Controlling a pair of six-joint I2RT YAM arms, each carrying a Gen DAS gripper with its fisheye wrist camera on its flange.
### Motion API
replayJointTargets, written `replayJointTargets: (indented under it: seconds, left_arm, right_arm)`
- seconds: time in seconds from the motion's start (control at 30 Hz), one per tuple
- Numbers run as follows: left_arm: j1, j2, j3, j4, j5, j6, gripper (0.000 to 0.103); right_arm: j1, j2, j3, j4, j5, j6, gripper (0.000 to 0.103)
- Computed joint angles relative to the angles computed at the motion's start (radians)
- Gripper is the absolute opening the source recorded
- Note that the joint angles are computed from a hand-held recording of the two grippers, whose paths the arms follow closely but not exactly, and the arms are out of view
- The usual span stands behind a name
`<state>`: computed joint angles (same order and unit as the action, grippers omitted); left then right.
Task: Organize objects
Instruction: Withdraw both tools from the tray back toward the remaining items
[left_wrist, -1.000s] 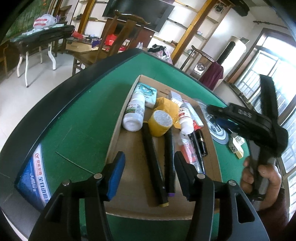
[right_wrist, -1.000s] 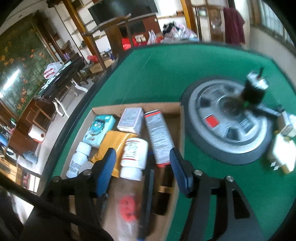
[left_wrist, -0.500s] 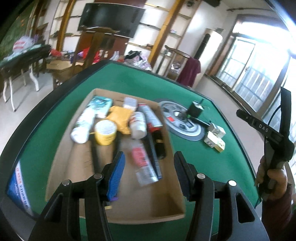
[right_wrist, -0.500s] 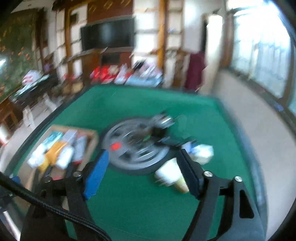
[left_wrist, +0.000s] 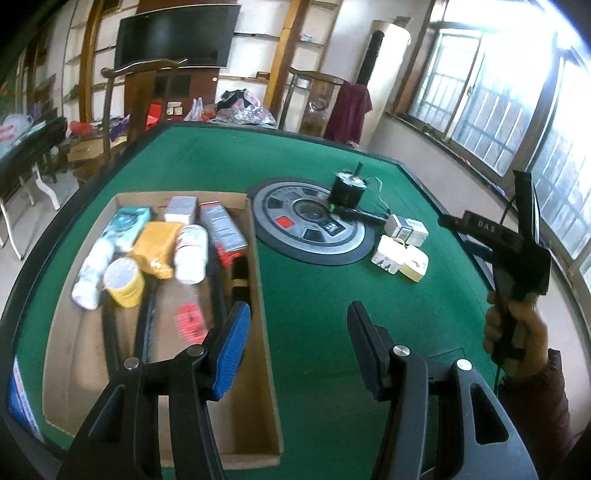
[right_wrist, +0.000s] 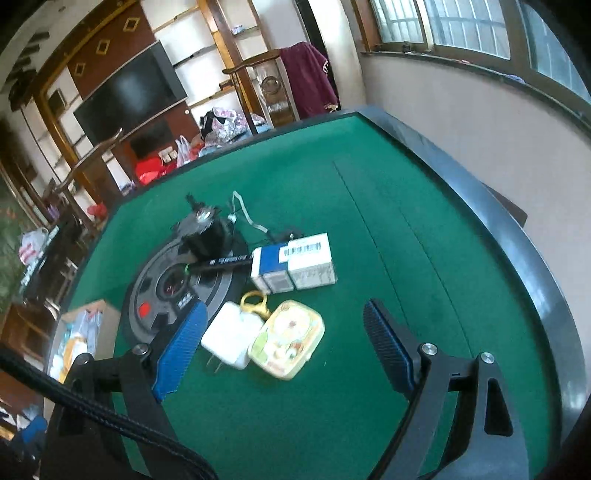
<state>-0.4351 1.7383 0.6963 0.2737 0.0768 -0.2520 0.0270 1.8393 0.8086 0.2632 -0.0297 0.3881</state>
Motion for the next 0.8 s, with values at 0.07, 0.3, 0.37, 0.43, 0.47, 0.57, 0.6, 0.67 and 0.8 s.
replayJointTargets:
  seconds: [0.07, 0.3, 0.37, 0.43, 0.47, 0.57, 0.6, 0.67, 0.8]
  left_arm:
    - [-0.033, 0.026, 0.044, -0.017, -0.025, 0.003, 0.048]
    - [-0.149, 0.219, 0.310, -0.129, -0.089, 0.042, 0.048]
    - [-0.170, 0.288, 0.402, -0.176, -0.094, 0.048, 0.048]
    - [-0.181, 0.351, 0.491, -0.217, -0.080, 0.038, 0.048]
    - [-0.184, 0.383, 0.536, -0.235, -0.067, 0.032, 0.048]
    - [-0.193, 0.473, 0.662, -0.288, -0.054, 0.020, 0.048]
    - [-0.196, 0.497, 0.696, -0.300, -0.054, 0.018, 0.048]
    - [-0.204, 0.554, 0.777, -0.328, -0.065, 0.013, 0.048]
    - [-0.218, 0.665, 0.923, -0.367, -0.086, 0.044, 0.048]
  right_arm:
    - [-0.021, 0.021, 0.003, 0.036, -0.023, -0.003, 0.086]
    - [-0.120, 0.104, -0.020, 0.173, -0.095, 0.006, 0.086]
    - [-0.152, 0.116, -0.028, 0.189, -0.113, 0.019, 0.086]
    - [-0.173, 0.121, -0.040, 0.207, -0.116, 0.035, 0.086]
    - [-0.186, 0.124, -0.044, 0.212, -0.125, 0.046, 0.086]
    - [-0.222, 0.140, -0.043, 0.219, -0.190, 0.086, 0.086]
    - [-0.229, 0.149, -0.036, 0.218, -0.206, 0.092, 0.086]
    - [-0.237, 0.156, -0.027, 0.212, -0.233, 0.099, 0.086]
    - [-0.242, 0.168, -0.016, 0.209, -0.261, 0.108, 0.086]
